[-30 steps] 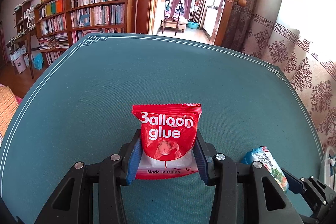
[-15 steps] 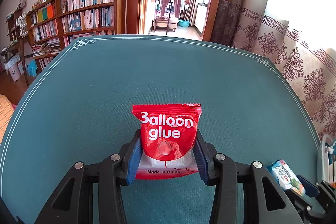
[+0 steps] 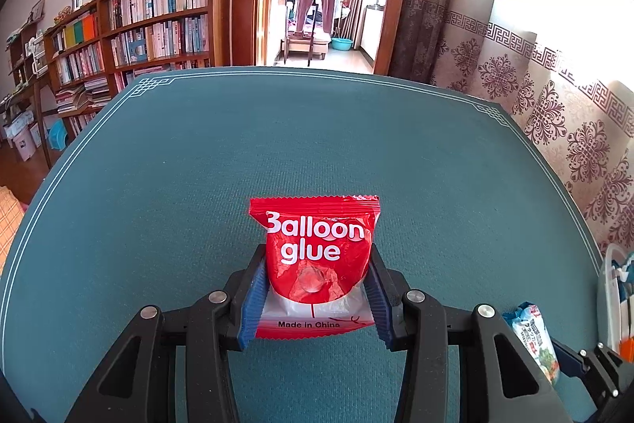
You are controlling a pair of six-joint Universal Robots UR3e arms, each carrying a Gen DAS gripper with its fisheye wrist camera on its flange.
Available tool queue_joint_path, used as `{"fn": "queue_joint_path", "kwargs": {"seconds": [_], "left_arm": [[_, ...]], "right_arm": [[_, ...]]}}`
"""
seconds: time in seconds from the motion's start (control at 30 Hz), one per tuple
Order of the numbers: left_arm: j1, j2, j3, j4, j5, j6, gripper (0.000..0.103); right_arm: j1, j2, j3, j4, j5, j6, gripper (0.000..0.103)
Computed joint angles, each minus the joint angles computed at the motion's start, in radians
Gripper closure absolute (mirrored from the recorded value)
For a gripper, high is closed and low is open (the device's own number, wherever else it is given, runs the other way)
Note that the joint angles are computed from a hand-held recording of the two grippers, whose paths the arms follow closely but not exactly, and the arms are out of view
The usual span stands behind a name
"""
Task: Organize objects
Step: 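Carry the blue cracker packet to the bowl and release it with the right gripper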
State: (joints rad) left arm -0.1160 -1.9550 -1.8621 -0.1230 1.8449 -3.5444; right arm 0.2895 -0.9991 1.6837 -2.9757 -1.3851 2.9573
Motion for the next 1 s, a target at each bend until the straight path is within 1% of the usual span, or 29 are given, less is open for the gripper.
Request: {"fn": "queue_joint_path", "kwargs": {"seconds": [0.07,0.1,0.17,0.4,0.67,0.83,1.0], "left_arm": [[-0.003,0.0,0.0,0.0,0.0,0.002,0.055],[-0.005,-0.001,0.001,0.001,0.001,0.003,0.055],[-0.008,-0.002,0.0,0.002,0.0,0.006,0.055],[-0.027,-0.011,0.003,0.009,0.009,0.019,0.055],[-0.067,-0.022,0.018,0.006,0.02,0.035,0.055],[-0.102,-0.04,0.044,-0.002,0.034,0.053,0.055],[-0.124,-0.051,0.049,-0.005,0.044,0.065,0.055]], "right_arm": [[0.009,0.005,0.001,-0.013,-0.021,-0.001,0.056],[0.007,0.003,0.003,-0.015,-0.017,-0.002,0.06],[-0.003,-0.008,0.022,-0.023,0.0,0.005,0.061],[-0.107,-0.107,0.133,-0.027,0.125,0.038,0.061],[-0.254,-0.29,0.286,-0.052,0.215,0.032,0.061],[-0.346,-0.391,0.343,-0.054,0.226,0.033,0.061],[-0.446,-0.434,0.343,-0.035,0.221,0.036,0.061]]}}
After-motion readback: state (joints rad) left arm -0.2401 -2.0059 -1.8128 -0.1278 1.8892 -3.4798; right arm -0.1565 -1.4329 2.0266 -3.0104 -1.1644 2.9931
